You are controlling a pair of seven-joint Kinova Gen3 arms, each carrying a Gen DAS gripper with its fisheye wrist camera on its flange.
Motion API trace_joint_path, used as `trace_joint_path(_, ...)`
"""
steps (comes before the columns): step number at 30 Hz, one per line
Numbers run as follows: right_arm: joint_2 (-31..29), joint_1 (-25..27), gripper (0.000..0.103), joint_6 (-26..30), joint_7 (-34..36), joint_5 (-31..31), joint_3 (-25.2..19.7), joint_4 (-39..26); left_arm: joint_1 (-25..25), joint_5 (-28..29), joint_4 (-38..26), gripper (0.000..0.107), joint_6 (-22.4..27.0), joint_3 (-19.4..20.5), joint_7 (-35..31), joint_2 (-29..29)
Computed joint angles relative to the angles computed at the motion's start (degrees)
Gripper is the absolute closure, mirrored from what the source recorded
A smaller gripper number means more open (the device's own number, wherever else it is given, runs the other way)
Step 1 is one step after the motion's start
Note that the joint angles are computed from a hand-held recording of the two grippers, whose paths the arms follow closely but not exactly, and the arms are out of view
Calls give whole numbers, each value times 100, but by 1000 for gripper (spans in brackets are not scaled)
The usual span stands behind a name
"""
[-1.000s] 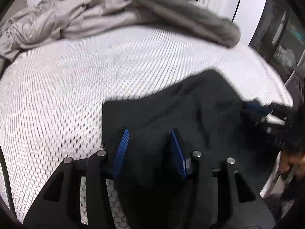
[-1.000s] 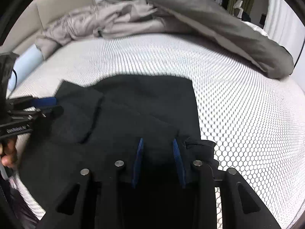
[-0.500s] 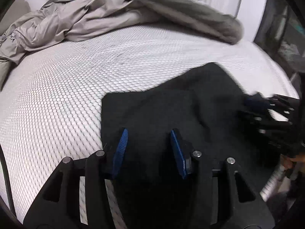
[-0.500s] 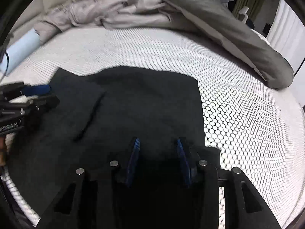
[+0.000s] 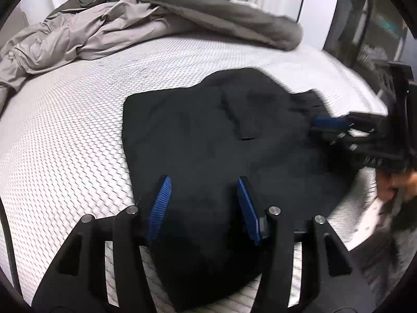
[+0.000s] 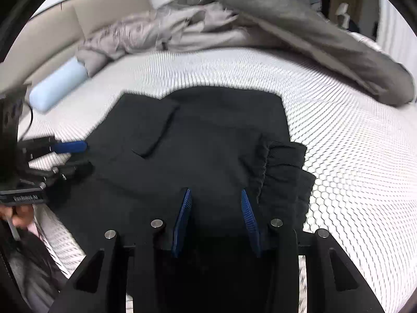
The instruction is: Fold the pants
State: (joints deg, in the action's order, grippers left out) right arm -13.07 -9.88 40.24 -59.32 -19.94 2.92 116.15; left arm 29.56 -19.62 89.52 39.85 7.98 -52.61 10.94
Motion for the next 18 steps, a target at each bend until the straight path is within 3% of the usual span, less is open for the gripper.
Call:
trace_joint_path(2,-247,-359,61,119,146,-147,40,92,106,262,76,58,-173,22,-449,-61)
trace_joint_path(6,-117,-544,60,10,-160,410,-630,299,991,311,-220,58,208,-812,-1023,302)
trace_joint_path(8,-206,-594,60,-129,-184,655,-603,455,994,587,-39,57,86,-958,-1261,145)
trace_joint_path(10,-469,-578,60,-106,-33,655,-181,575,572,1053,275,57,-85,-758,-1684,-155)
trace_joint_path(14,-946,-658,59,478,532,-184,881,560,-380,1985,819,57,-675,-644,-2212,-584)
trace_joint_path(16,-1196,-858,37,659,698,-650,1412,556,-911,2451,962,57,-873,-549,-2232,-657)
trace_joint_path(17,-1302,-920,19,644,742,-883,1677,575,-1173,2684,975,57,-870,-443,-2278,-637)
trace_joint_path(18,-1301,-923,17,593,880,-1116,1943,635,-1363,2917,974,57,-862,-379,-2319,-593)
